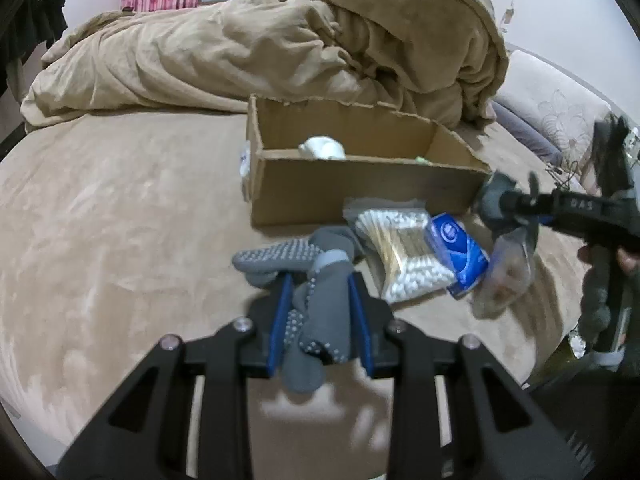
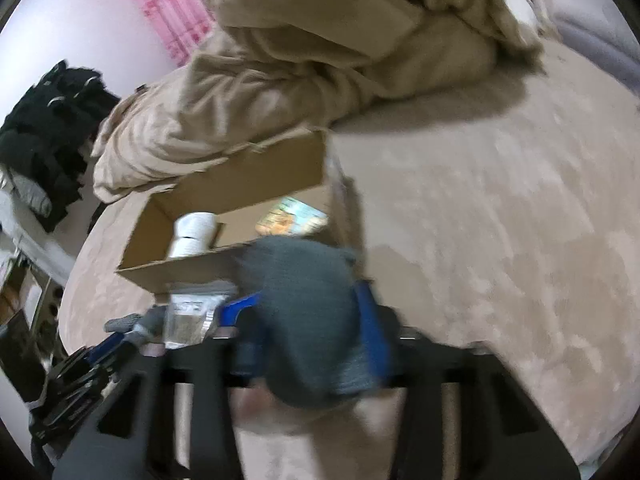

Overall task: Organize objects
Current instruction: 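Carry the gloves and mittens over the box and release both tools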

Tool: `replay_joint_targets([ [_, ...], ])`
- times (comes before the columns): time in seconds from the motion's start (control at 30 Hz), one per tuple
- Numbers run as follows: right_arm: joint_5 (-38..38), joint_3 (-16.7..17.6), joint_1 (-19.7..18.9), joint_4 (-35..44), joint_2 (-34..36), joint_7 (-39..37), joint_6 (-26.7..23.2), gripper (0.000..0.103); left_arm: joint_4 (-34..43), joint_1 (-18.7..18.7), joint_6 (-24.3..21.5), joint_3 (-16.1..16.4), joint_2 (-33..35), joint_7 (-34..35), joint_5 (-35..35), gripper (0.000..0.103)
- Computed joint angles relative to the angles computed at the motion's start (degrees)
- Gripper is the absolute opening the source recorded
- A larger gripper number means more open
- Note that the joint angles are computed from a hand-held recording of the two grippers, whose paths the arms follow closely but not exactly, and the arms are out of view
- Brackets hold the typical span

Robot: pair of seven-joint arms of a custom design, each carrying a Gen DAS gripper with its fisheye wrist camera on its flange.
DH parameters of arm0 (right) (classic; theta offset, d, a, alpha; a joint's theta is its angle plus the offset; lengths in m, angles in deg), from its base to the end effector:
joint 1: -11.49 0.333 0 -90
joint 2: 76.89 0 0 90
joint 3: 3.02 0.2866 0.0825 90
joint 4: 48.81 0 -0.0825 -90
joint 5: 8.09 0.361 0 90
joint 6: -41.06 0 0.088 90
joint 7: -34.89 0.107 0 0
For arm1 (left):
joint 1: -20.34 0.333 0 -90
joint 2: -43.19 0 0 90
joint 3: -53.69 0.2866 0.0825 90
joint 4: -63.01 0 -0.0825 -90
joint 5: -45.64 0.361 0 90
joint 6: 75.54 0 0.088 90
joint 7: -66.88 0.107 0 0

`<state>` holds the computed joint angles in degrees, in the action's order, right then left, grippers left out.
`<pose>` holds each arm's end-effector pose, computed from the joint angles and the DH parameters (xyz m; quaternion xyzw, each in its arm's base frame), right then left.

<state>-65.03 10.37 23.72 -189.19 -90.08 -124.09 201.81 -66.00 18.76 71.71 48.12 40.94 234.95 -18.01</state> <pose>0.4080 0.2419 0.4155 -0.4236 0.8196 -0.1824 0.3400 0.5220 -0.0511 0.3960 -0.4200 0.8200 -0.3782 0.0904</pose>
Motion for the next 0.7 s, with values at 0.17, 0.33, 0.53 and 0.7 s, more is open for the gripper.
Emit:
replay_joint_targets([
  [0.17, -1.03, 2.43, 1.30, 1.31, -3.29, -1.98, -7.57, 0.031, -0.12, 0.45, -2.82, 0.80, -1.89, -0.25, -0.94, 0.026],
  [0.33, -2.33, 3.83, 2.72, 4.38, -5.87, -4.42, -13.95, 0.030, -0.05, -0.10, -2.96, 1.05, -3.32, 0.77, -0.98, 0.021],
  [0.53, -3.30, 3.81, 3.38, 6.55, -6.47, -6.89, -14.95, 0.031, 1.34, -0.26, -1.38, -0.44, 1.46, -9.98, 14.96, 0.042],
  [0.7, -2.72, 3.43, 3.19, 5.36, -6.57, -6.41, -12.51, 0.031, 0.39, -0.71, 3.98, -2.10, 3.90, -9.81, 16.25, 0.054],
])
